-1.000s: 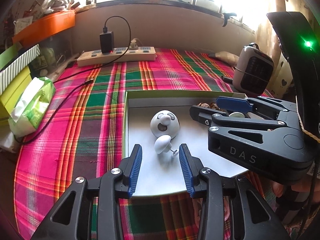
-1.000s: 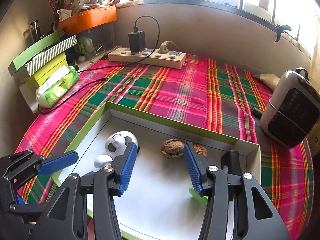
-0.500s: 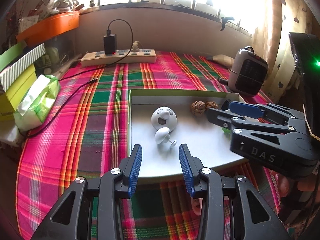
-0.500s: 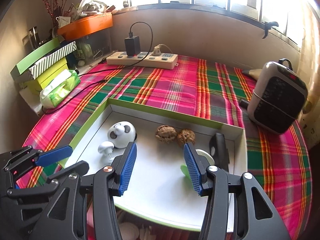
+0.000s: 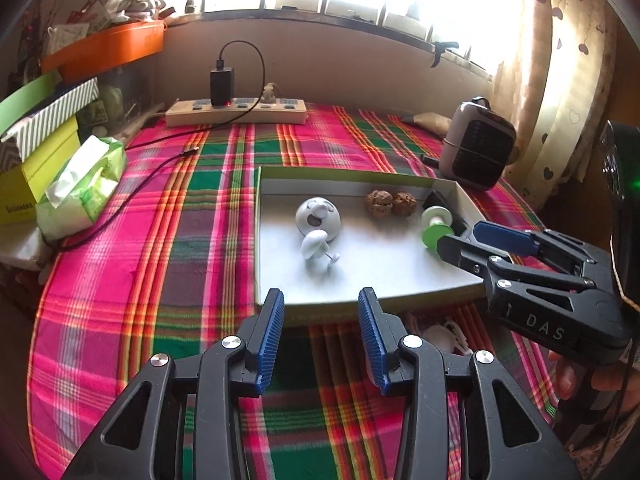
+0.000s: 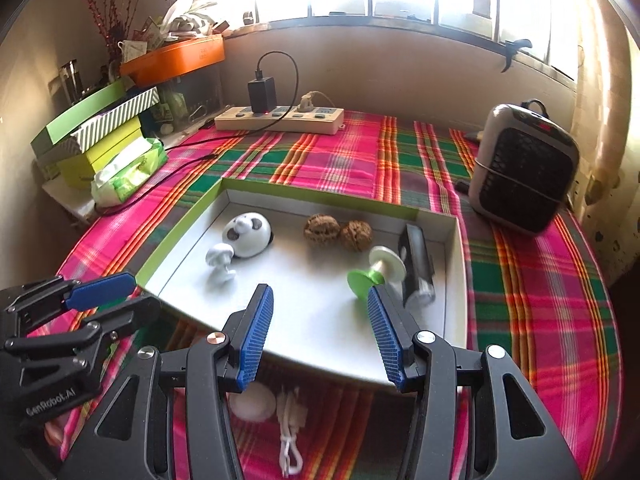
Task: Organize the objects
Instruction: 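Withdraw both tools from the box toward the pink strap and cable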
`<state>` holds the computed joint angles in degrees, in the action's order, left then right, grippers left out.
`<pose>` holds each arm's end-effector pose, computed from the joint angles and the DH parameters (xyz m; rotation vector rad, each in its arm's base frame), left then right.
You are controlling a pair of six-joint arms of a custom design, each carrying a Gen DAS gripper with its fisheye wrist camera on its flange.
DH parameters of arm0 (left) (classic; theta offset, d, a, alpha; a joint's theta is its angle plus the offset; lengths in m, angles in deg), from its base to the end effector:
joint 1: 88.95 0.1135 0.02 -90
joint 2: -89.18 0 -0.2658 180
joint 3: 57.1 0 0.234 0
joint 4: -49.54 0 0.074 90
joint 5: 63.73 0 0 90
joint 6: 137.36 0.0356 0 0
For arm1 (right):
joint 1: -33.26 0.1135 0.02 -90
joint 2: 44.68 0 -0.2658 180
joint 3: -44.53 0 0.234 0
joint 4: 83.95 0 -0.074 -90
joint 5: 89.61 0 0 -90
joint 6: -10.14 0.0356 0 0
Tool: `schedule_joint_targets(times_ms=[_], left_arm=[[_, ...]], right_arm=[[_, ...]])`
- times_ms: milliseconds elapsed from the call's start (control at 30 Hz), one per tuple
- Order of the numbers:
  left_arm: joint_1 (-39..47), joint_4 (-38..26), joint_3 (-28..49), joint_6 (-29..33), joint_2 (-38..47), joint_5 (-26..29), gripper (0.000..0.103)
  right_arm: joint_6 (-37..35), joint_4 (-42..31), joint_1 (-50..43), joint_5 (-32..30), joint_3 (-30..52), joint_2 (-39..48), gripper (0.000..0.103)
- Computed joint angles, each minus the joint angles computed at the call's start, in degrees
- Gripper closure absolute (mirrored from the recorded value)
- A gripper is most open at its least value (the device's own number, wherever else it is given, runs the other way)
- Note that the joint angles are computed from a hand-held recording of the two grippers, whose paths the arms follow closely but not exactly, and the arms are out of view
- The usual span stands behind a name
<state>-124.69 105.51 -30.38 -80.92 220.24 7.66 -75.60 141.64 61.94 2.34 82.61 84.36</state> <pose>0.1756 -0.1124 0.0067 -0.1022 2.3641 -0.1921 0.2291 0.1239 0.0080 -0.4861 2.3246 0.2376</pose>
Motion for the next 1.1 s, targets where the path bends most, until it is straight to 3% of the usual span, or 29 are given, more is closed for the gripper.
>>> schedule_joint_targets(times_ms=[500, 767, 1100], left_arm=[[-3.79, 7.78, -2.44, -3.45, 5.54, 1.77, 0.065], [-5.85, 7.87, -1.62, -4.36, 7.00, 2.95, 0.064], [-8.55, 2.96, 0.33, -4.90, 6.03, 1.87, 0.063]], right_arm=[[1.74, 15.07, -0.90, -0.37, -9.41, 5.66, 0.052], [1.75, 23.66, -1.77, -2.14, -12.44, 12.99, 0.052], [0.86, 24.08, 0.36, -2.01, -11.58, 16.26, 0.052]])
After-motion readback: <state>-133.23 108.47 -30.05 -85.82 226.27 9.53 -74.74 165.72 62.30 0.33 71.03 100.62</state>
